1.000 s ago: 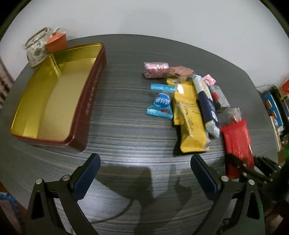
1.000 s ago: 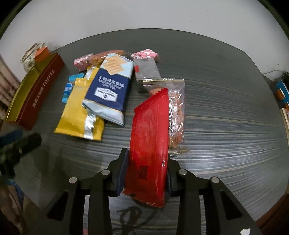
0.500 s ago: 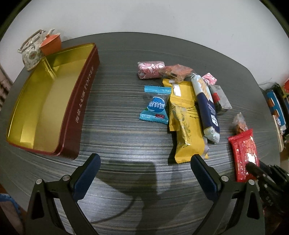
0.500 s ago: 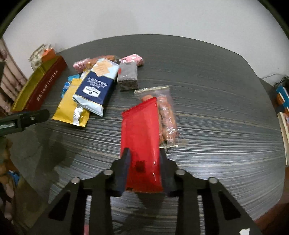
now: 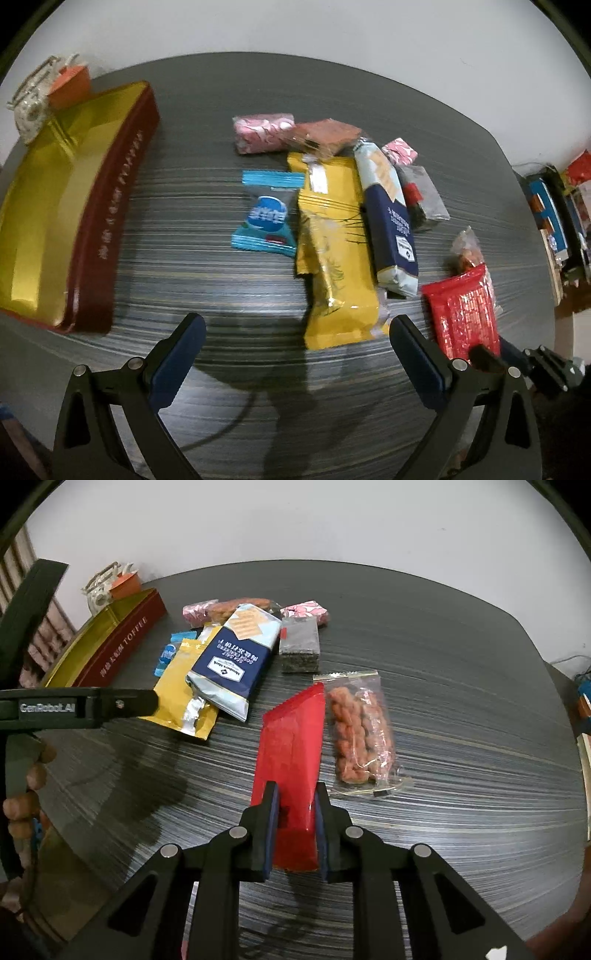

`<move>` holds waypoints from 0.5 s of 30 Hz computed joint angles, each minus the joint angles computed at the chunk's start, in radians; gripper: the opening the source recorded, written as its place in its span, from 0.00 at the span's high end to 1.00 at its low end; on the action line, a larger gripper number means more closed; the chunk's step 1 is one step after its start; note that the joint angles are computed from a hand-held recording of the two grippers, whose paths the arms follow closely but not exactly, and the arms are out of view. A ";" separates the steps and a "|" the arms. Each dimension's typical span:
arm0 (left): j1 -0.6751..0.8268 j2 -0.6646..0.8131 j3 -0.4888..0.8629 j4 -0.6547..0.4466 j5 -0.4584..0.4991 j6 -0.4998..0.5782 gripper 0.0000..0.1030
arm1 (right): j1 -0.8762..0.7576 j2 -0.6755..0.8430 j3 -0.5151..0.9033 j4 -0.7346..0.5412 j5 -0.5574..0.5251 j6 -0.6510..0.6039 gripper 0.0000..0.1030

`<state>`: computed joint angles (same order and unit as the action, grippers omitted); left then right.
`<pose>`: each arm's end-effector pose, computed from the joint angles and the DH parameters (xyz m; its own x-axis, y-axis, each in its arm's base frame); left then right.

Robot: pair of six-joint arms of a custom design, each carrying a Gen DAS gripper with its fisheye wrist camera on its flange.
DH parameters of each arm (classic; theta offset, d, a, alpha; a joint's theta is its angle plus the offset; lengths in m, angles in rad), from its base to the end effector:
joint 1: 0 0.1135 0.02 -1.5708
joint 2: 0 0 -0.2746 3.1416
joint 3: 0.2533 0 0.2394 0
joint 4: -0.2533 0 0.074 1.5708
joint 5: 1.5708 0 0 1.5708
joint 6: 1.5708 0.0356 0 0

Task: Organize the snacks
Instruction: 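Grasp the yellow biscuit pack with the left tool while the right tool holds the red pack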

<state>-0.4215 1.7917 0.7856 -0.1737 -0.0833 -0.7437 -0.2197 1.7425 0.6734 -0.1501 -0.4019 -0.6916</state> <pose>0.2719 -0.1186 0.1165 -0.8773 -0.3460 -0.3326 -0.2924 0.9349 -0.2014 0.2643 -0.0448 0.1095 -0.7498 -0.4340 -0.4995 -0.5311 0.8449 0.0632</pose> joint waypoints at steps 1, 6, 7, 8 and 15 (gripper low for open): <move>0.007 0.013 0.010 0.002 0.012 0.001 0.09 | 0.001 0.001 0.001 0.002 0.002 0.004 0.84; 0.049 0.065 0.036 0.031 0.114 -0.001 0.44 | -0.009 0.003 0.007 -0.002 -0.002 0.001 0.84; 0.053 0.073 0.039 0.038 0.127 -0.005 0.44 | -0.009 0.005 0.009 -0.003 -0.002 0.000 0.84; 0.054 0.080 0.044 0.041 0.129 -0.005 0.44 | -0.010 0.007 0.011 -0.006 -0.003 -0.002 0.84; 0.066 0.143 0.087 0.094 0.160 -0.015 0.44 | -0.024 0.015 0.024 -0.028 -0.015 -0.011 0.84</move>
